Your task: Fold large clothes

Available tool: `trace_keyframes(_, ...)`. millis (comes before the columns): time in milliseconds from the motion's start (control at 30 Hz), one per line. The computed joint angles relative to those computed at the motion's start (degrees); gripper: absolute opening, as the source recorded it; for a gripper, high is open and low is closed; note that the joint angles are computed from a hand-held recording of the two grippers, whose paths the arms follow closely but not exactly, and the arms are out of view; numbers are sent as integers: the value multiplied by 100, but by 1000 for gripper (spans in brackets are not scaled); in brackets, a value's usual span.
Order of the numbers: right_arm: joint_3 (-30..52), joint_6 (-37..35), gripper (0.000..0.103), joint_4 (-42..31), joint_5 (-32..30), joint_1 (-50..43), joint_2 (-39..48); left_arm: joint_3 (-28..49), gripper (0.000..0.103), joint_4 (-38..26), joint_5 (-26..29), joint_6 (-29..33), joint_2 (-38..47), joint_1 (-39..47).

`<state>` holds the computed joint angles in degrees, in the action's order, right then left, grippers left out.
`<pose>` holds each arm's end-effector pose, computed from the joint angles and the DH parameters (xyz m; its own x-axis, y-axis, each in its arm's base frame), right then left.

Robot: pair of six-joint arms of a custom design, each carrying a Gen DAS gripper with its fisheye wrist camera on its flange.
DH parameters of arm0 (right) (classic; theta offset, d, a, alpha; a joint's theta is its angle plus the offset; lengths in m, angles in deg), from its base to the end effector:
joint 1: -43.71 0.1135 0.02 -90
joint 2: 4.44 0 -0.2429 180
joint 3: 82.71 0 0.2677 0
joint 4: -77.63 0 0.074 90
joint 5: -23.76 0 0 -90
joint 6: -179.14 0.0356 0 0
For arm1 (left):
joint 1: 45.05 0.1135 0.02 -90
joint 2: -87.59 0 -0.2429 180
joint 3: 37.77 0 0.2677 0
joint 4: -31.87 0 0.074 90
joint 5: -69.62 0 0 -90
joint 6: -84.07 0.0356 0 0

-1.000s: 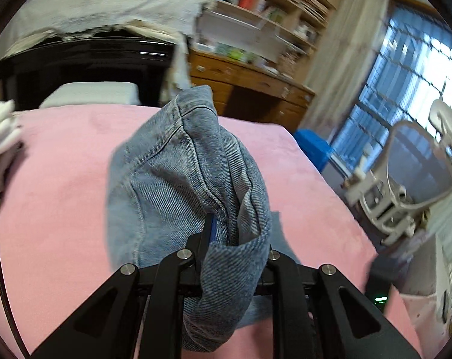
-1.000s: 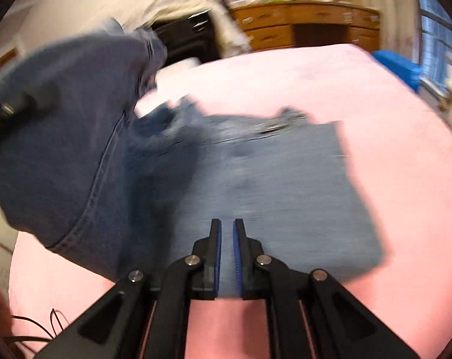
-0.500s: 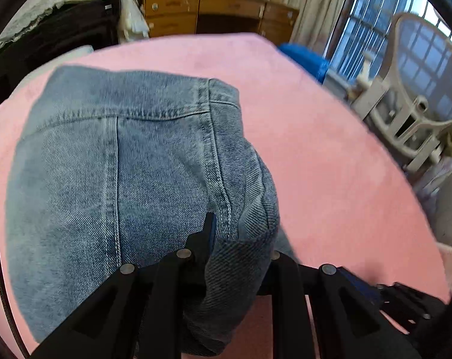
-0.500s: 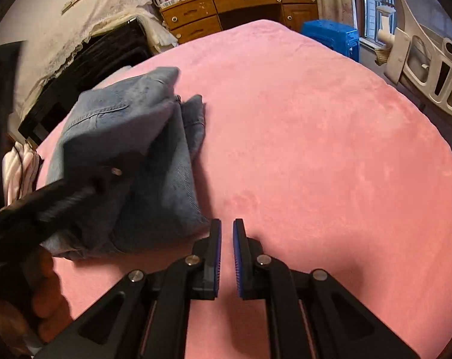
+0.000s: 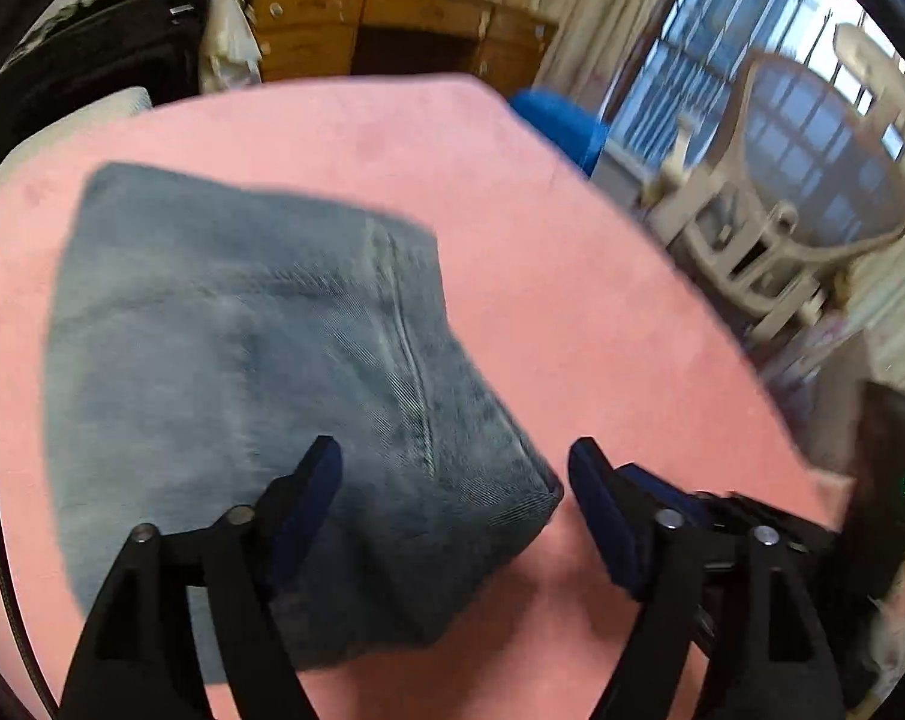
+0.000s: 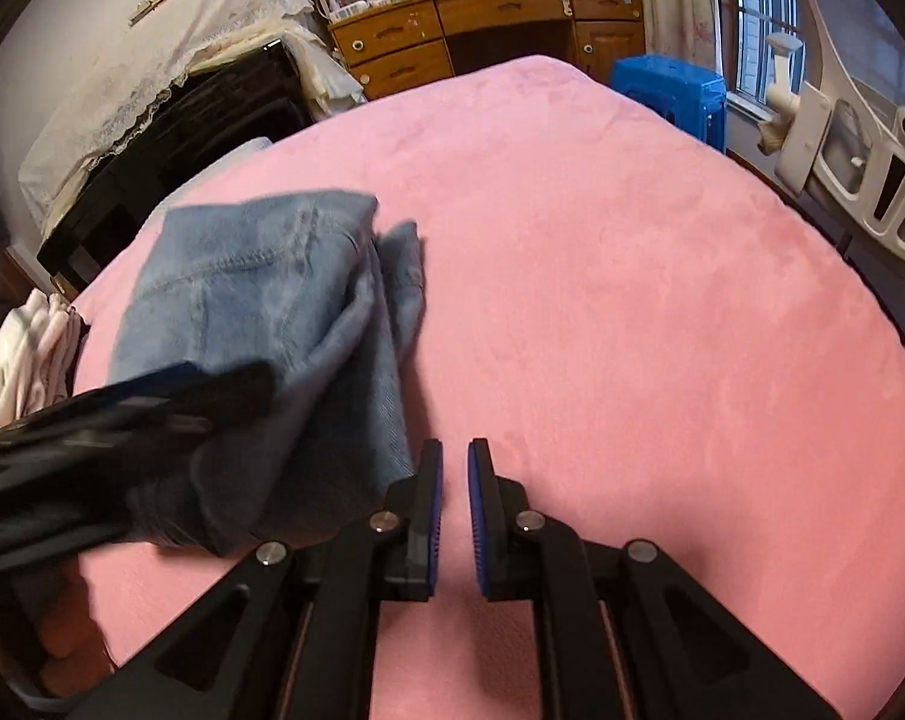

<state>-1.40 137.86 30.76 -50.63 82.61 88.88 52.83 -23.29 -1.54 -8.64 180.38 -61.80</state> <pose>0.2799 0.2135 0.2076 -0.8127 0.2742 -0.5141 0.1731 0.9561 0.2364 0.3390 -0.1140 0.2552 -0.8261 0.2019 -0.5260 0.4010 0.8666 -0.2971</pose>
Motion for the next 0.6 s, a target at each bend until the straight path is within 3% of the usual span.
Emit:
trace_keyframes(67, 50, 5, 18, 72, -135, -42, -132, 37, 81, -181, 468, 67, -396, 468)
trace_keyframes(100, 86, 32, 28, 138, -193, -54, -216, 64, 81, -191, 559, 56, -532, 651)
trace_keyframes(133, 140, 57, 40, 168, -212, -44, -234, 46, 87, -149, 597, 31, -698, 862)
trace_keyframes(233, 402, 26, 63, 256, -257, 7, -137, -168, 97, 119, 305, -30, -1067, 1474)
trace_keyframes(433, 1480, -161, 65, -358, -723, 40, 1118, -371, 97, -39, -368, 69, -475, 2323)
trace_keyframes(567, 2094, -495, 64, -763, -459, 244, 1746, -614, 96, 102, -677, -64, -136, 2359)
trace_keyframes(600, 2152, -586, 56, -790, -402, 283, 1794, -661, 96, 111, -738, -40, -79, 2359)
